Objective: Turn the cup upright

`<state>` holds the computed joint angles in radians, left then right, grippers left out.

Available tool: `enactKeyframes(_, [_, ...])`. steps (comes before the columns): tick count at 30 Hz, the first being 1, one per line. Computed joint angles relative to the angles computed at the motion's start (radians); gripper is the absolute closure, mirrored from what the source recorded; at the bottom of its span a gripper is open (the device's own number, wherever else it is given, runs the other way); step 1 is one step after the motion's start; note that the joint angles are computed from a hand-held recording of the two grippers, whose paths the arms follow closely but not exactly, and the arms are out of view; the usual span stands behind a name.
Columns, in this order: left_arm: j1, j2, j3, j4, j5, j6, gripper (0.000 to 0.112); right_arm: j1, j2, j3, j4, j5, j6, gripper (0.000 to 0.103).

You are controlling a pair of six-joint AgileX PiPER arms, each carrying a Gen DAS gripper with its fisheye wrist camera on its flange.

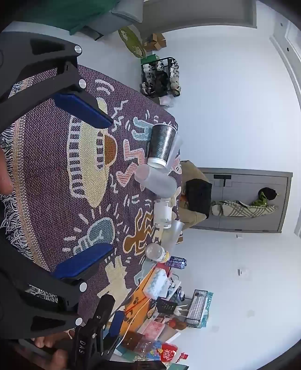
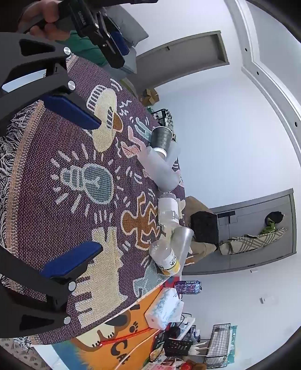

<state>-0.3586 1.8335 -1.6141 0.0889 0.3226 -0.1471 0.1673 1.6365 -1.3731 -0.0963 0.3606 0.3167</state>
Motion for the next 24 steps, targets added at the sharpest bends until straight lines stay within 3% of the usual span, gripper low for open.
enactKeyframes(4, [0.0,0.002,-0.005,-0.002,0.01,0.003,0.014,-0.015,-0.014,0.012,0.018,-0.009,-0.021,0.008])
enactKeyframes(9, [0.003,-0.007,0.008,-0.034,-0.001,0.037,0.014,0.004,0.0,-0.02,-0.048,0.031,0.034,0.008])
enactKeyframes(16, [-0.006,0.0,0.011,-0.036,-0.01,0.045,0.014,0.012,-0.011,0.0,-0.127,0.014,0.089,0.008])
enactKeyframes(24, [-0.007,0.002,0.004,-0.061,-0.005,0.073,0.014,0.01,-0.007,0.001,-0.112,0.012,0.079,0.008])
